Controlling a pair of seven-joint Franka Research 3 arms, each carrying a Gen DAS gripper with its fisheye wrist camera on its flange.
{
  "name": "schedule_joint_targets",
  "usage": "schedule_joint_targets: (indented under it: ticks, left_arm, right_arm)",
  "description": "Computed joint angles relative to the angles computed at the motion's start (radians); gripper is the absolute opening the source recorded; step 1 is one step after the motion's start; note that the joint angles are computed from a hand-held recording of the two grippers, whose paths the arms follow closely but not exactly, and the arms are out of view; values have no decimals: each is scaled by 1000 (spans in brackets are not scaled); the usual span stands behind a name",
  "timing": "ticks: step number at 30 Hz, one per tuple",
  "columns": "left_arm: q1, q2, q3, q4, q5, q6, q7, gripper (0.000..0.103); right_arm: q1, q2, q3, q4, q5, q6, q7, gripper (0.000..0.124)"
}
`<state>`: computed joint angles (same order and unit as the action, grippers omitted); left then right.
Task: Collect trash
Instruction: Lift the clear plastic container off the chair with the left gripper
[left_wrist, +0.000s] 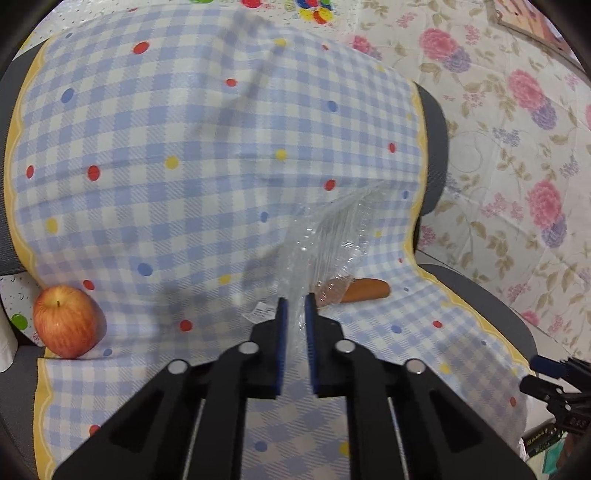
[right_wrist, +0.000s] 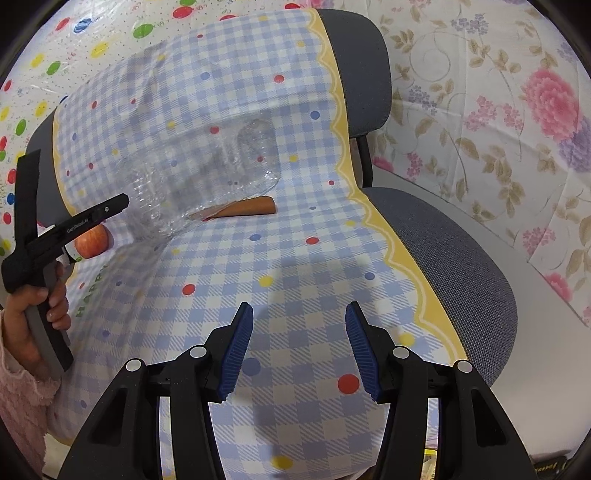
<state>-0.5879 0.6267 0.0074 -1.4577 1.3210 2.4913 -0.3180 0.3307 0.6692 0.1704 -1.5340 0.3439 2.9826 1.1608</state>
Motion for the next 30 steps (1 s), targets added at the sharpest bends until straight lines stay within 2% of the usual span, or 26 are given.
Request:
schedule_joint_targets:
  ticks: [4, 6, 7, 8, 10, 12, 16, 18, 19, 20, 23, 28, 30]
  left_arm:
    - [-6, 8, -8, 6, -7, 13, 25, 3]
    - [-14, 15, -8, 17, -32, -29, 49, 9]
    - [-18, 19, -8, 24, -45, -53, 64, 26]
    - [-26, 26, -5, 36, -58, -96, 78, 50]
    - [-33, 29, 4, 42, -51, -125, 84, 60]
    - [-16, 43, -3, 62, -84, -135, 129, 62]
    - [30, 60, -7, 77, -154, -80, 171, 62]
    - [38, 67, -3, 84, -186, -79, 188, 66]
    - [48, 76, -9, 96, -217, -82, 221, 72]
    - [58, 85, -16, 107, -251, -85, 255, 74]
    - [87, 85, -17, 89, -319, -29, 274, 75]
    - [127, 127, -34, 138, -472, -52, 388, 74]
    - [139, 163, -37, 195, -531, -86, 448, 65]
  right_arm:
    - [-2, 4, 8, 0, 2, -5, -8, 54]
    - [-3, -2, 13, -12, 5, 1, -14, 54]
    - [-10, -6, 20, -19, 10, 3, -21, 54]
    - [-12, -8, 22, -23, 13, 5, -24, 54]
    - [-16, -12, 24, -27, 19, 9, -29, 54]
    - [-18, -12, 24, -28, 23, 10, -30, 54]
    - [-8, 1, 8, -3, 19, -4, -18, 54]
    - [5, 20, -10, 30, 8, -24, -2, 54]
    - [11, 30, -17, 47, 3, -35, 6, 54]
    - [14, 39, -20, 64, -2, -47, 12, 54]
    - [32, 77, -35, 129, -23, -82, 32, 54]
    - [52, 137, -44, 239, -46, -122, 59, 54]
    - [61, 157, -51, 275, -56, -136, 70, 54]
